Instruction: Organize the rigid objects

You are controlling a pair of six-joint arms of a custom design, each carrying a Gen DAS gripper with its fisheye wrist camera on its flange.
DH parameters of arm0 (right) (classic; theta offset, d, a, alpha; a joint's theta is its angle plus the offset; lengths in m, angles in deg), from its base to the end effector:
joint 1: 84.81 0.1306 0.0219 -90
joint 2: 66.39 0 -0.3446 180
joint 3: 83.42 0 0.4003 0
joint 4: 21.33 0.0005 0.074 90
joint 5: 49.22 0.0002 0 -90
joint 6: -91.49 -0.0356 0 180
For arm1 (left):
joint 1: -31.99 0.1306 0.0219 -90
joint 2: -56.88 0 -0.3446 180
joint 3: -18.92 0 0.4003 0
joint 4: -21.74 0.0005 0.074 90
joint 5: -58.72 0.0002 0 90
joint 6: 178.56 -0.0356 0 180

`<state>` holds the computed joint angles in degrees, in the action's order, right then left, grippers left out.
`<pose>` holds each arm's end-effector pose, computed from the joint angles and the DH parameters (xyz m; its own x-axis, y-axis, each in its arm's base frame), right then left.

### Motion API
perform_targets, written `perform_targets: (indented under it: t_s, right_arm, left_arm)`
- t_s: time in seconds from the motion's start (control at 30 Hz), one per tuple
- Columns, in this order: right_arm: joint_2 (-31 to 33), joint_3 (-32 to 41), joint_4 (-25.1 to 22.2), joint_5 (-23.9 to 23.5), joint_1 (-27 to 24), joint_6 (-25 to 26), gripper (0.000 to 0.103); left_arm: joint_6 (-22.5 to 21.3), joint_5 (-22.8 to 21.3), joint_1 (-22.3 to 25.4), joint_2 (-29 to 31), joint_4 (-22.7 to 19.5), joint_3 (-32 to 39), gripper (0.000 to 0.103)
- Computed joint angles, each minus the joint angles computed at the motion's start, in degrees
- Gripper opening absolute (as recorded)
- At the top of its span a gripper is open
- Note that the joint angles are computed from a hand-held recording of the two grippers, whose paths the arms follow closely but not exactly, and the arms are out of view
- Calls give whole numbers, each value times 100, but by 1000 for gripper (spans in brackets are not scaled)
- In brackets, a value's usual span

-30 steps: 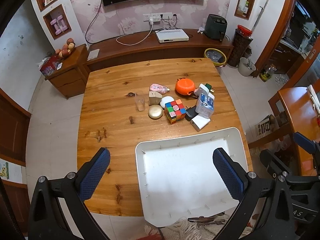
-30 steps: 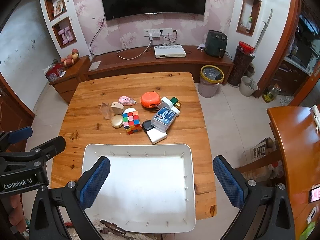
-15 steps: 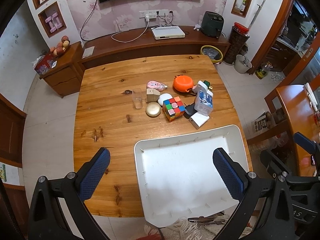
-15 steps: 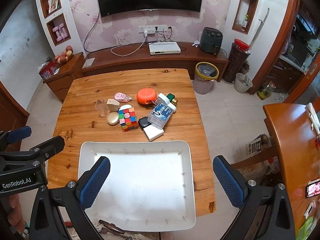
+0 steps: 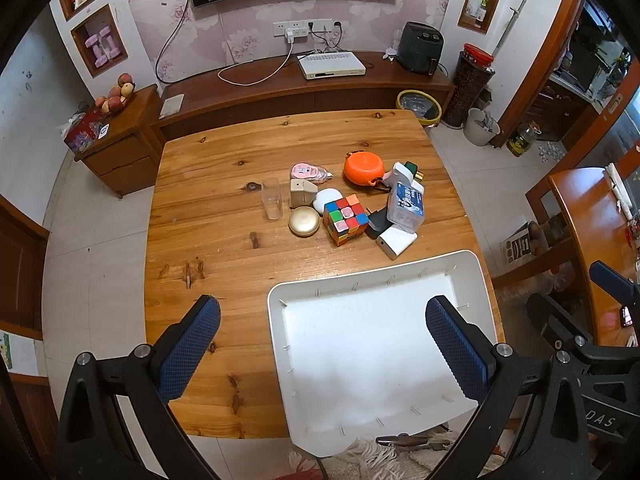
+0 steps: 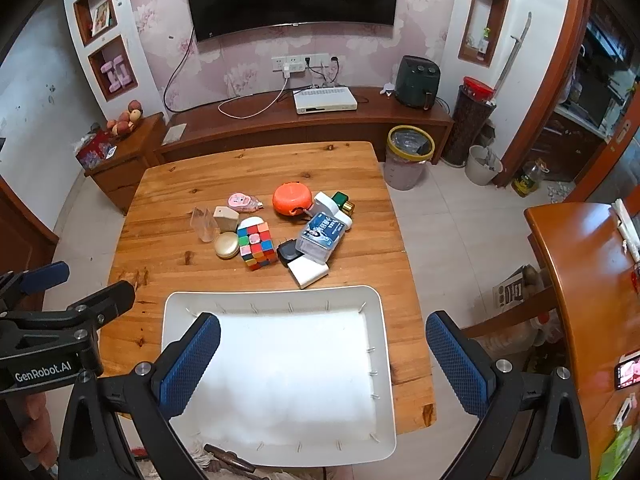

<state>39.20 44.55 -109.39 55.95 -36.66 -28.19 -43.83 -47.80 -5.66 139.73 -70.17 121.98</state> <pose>0.3603 0.3876 0.5161 -0.8486 -0.2311 -0.4759 -0.2611 0.9653 -0.0033 0.3134 -0.2296 0.5081 -0.8964 -0.1606 -0.4131 -0.1632 0.9862 -0.0292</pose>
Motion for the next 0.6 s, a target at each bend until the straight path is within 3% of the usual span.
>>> perform_targets:
  t_s: [0.6]
  right_arm:
    - [-71, -115, -56, -101, -1, 140, 103]
  left_arm:
    - [265, -49, -151, 6, -156, 4, 102]
